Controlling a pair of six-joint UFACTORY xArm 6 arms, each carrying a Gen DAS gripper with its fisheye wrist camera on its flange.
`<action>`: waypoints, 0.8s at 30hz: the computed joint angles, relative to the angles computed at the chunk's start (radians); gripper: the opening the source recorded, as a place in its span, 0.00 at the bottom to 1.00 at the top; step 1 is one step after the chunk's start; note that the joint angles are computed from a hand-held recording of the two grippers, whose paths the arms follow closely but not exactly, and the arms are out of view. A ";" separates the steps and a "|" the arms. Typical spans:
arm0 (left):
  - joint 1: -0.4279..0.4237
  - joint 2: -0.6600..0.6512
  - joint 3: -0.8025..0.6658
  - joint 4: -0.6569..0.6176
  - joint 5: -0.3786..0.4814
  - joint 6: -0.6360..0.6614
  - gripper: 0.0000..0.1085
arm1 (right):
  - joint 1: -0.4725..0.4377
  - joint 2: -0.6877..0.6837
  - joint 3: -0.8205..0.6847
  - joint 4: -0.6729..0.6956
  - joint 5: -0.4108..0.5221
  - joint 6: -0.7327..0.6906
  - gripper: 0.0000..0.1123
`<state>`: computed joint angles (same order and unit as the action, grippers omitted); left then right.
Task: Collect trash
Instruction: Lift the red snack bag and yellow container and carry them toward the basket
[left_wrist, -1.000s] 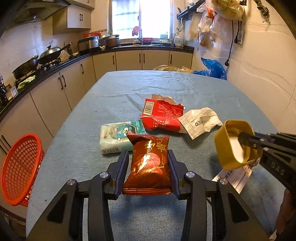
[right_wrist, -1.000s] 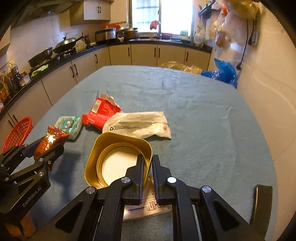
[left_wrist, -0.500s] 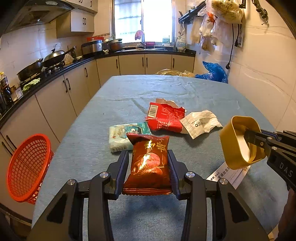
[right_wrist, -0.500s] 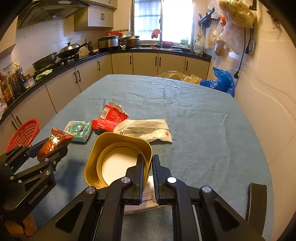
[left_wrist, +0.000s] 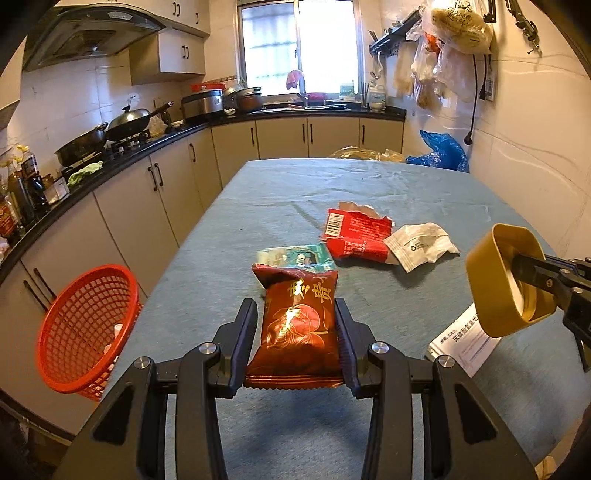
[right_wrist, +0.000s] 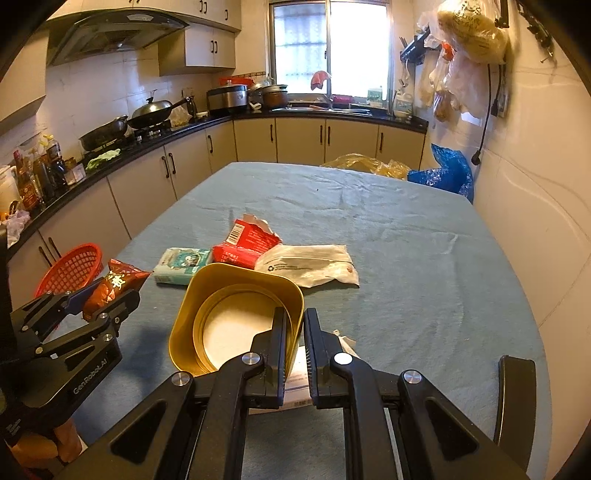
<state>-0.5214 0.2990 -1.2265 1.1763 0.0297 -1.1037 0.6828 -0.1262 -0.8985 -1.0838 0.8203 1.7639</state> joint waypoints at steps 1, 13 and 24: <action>0.003 -0.002 0.002 0.009 -0.002 -0.009 0.37 | 0.004 0.001 -0.002 -0.002 0.002 0.001 0.09; 0.030 -0.034 0.019 0.150 -0.006 -0.151 0.37 | 0.030 0.018 -0.028 0.003 0.019 -0.006 0.09; 0.048 -0.045 0.030 0.181 -0.016 -0.185 0.37 | 0.042 0.032 -0.045 0.011 0.028 -0.018 0.09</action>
